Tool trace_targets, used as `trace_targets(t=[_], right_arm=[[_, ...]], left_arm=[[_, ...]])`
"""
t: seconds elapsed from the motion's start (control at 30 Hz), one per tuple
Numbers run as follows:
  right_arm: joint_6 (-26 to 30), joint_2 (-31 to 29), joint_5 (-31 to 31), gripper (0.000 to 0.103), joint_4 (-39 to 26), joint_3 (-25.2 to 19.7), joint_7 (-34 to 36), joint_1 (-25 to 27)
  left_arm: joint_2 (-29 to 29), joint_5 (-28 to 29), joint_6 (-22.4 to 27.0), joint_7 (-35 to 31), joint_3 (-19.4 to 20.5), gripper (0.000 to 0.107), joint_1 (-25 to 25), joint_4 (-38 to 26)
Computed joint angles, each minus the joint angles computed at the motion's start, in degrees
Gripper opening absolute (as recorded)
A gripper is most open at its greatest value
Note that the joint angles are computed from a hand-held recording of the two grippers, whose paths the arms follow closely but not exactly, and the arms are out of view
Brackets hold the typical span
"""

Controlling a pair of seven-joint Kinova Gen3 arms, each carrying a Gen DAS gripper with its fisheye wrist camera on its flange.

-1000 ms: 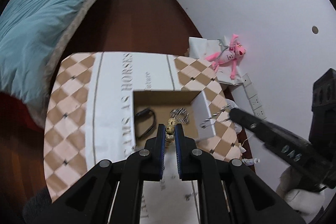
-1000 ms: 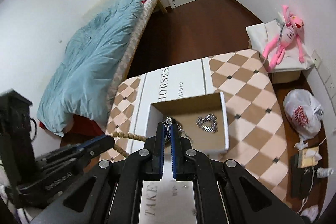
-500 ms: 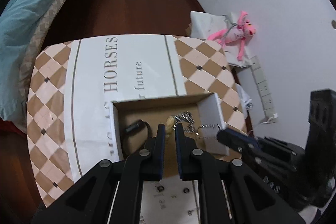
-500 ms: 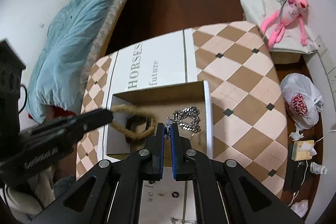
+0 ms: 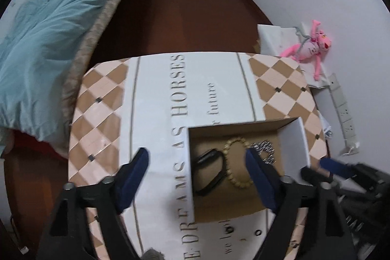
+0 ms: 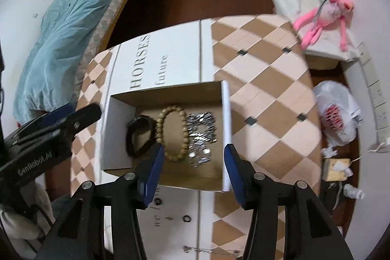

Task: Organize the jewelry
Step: 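Carry the bead bracelet and silver necklace into the white box and open both tools, then lift both tools out of the white box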

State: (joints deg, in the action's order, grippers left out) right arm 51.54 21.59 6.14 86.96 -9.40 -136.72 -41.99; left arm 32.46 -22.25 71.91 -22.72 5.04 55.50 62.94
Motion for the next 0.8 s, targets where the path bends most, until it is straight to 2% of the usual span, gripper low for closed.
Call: trace_targets(t=[0.03,0.07,0.1,0.17,0.27,0.37,0.53,0.8], right_arm=[[1.47,-0.02,2.12,0.057,-0.35,0.93,-1.97,-1.68],[2.65,0.12,3.49,0.068,-0.80,1.32,-3.10,-2.56],[4.76,0.53,5.80,0.084,-1.48,1.98,-4.98,-4.23],[7.52,1.21,8.86,0.097,-2.29,2.29,-6.97,-6.08],[9.33,1.80,11.40,0.097,-2.17,2.01,-8.83,-7.59],[9.98,1.76,13.26,0.102,-1.55,1.81,-10.49,-8.66],[10.78,1.01,14.87,0.102,-1.32,1.23,-12.39,-9.59],[13.82,-3.07,20.47,0.102,-0.53,0.22,-18.58,-13.06]], left_arm=[[-0.28,-0.31,0.13,0.94,-0.27,0.092,0.62,0.78],[-0.57,-0.70,0.38,2.18,-0.49,0.093,1.33,1.59],[-0.86,-1.32,0.49,3.42,-0.68,0.094,2.06,2.42],[-1.01,-2.43,1.07,5.24,-0.67,0.097,3.12,3.31],[-1.18,-3.58,1.93,7.53,-0.35,0.097,4.26,4.35],[-1.46,-4.05,2.06,9.14,0.22,0.097,4.74,5.30],[-2.14,-5.26,2.86,11.89,0.61,0.097,5.84,5.78],[-3.90,-9.17,6.51,15.20,1.16,0.097,9.02,4.36]])
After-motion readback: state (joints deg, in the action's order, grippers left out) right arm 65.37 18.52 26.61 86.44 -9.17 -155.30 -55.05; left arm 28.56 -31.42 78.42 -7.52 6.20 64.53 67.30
